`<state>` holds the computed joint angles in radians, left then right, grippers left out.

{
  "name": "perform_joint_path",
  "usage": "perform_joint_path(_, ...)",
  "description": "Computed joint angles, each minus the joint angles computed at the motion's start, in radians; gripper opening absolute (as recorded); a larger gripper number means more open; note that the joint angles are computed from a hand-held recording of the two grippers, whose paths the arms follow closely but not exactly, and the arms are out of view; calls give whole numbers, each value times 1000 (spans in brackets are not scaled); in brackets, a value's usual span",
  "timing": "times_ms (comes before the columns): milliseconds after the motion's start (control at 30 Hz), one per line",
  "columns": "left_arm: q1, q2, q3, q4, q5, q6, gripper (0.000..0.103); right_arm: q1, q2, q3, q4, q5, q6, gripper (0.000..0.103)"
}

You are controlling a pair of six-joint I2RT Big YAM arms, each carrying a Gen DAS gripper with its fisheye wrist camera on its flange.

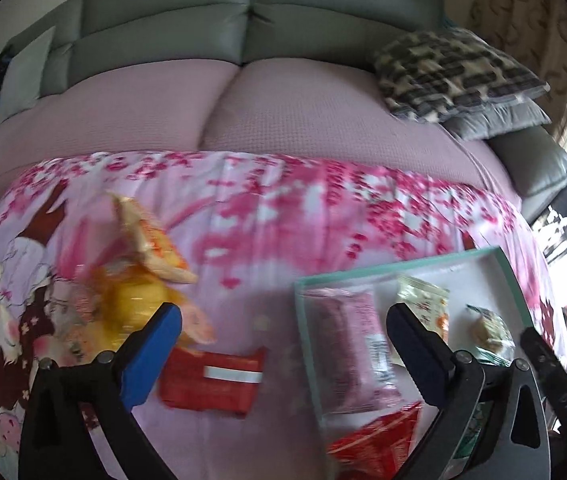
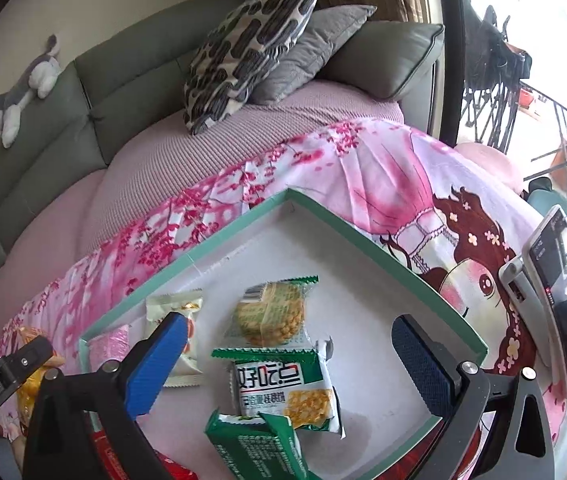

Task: Organize snacks
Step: 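Open both tools over the tray and lift them away, then grasp round white bun with left tool while right tool grasps red rectangular pack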

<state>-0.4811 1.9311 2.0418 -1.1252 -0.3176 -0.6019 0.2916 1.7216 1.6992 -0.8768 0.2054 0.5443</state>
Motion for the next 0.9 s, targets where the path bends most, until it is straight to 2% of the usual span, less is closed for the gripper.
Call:
perform_joint_path(167, 34, -73, -97, 22, -33, -36, 102, 23, -7, 14, 9, -9, -15, 103)
perform_joint_path(333, 85, -176, -226, 78, -32, -88, 103, 69, 13, 64, -20, 26, -40, 103)
perform_joint_path(433, 117, -235, -296, 101, -40, -123, 103, 100, 27, 94, -26, 9, -58, 103)
perform_joint_path(600, 157, -311, -389, 112, -74, -158, 103, 154, 54, 146, -42, 8, -89, 103)
perform_joint_path(900, 246, -421, -536, 148, -14, -200, 103, 240, 115, 234, -82, -9, -121, 103)
